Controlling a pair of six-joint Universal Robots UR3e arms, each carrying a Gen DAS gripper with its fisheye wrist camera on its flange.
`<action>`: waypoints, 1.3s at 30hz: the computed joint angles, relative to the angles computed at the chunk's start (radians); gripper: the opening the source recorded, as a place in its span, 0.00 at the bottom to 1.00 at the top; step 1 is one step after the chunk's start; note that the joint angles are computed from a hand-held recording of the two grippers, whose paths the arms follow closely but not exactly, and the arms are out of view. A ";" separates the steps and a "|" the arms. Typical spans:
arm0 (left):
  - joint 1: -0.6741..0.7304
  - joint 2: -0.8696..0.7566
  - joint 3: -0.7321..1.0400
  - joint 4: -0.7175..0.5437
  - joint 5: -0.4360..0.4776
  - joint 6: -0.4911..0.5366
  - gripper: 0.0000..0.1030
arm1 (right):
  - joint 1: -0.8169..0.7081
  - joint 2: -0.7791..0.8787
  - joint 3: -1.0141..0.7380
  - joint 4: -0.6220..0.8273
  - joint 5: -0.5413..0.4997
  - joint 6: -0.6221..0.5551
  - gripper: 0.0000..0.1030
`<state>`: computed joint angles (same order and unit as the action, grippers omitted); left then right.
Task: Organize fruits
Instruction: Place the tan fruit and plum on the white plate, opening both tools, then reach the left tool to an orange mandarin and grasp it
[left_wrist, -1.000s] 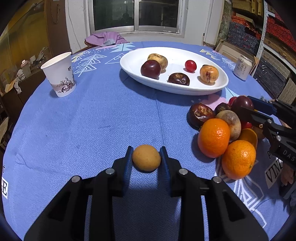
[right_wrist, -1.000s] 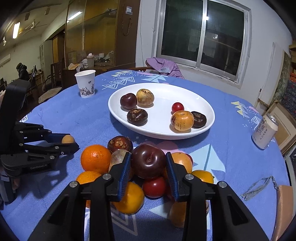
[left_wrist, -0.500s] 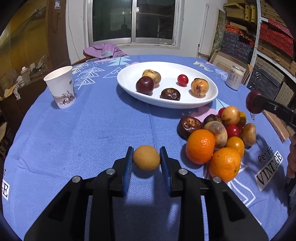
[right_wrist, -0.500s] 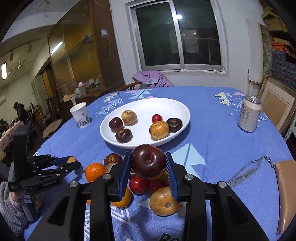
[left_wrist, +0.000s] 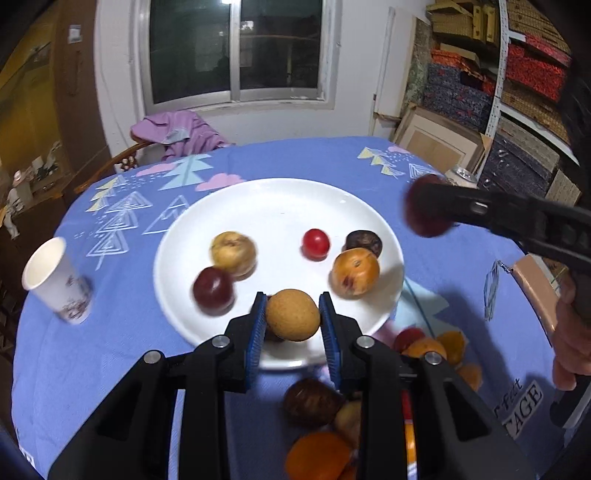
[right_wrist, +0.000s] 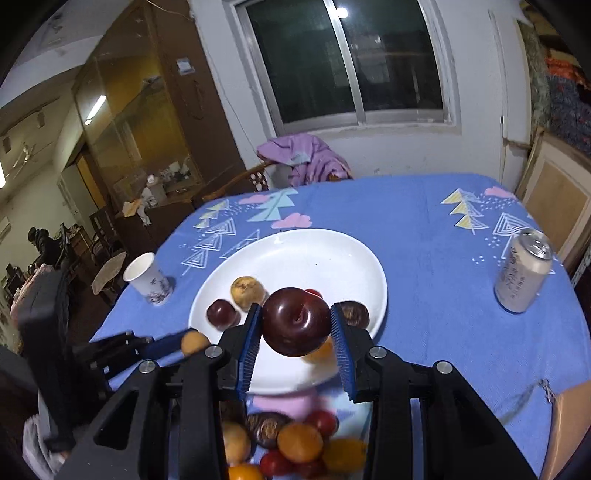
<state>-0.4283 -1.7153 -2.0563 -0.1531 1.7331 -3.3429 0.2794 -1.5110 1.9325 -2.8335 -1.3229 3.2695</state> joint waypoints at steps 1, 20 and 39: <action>-0.001 -0.030 0.031 -0.007 -0.001 0.004 0.28 | 0.004 0.046 -0.050 0.018 -0.005 0.004 0.37; 0.084 -0.239 0.227 -0.045 -0.064 0.035 0.51 | 0.015 0.426 -0.456 0.140 -0.081 0.003 0.56; -0.064 0.339 -0.450 0.119 0.151 -0.147 0.65 | 0.130 -0.418 0.575 -0.424 -0.276 0.028 0.89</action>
<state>-0.4923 -1.3766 -2.5065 -0.0341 1.8846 -3.4900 0.4094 -1.9288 2.5077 -3.2573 -1.5988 3.2973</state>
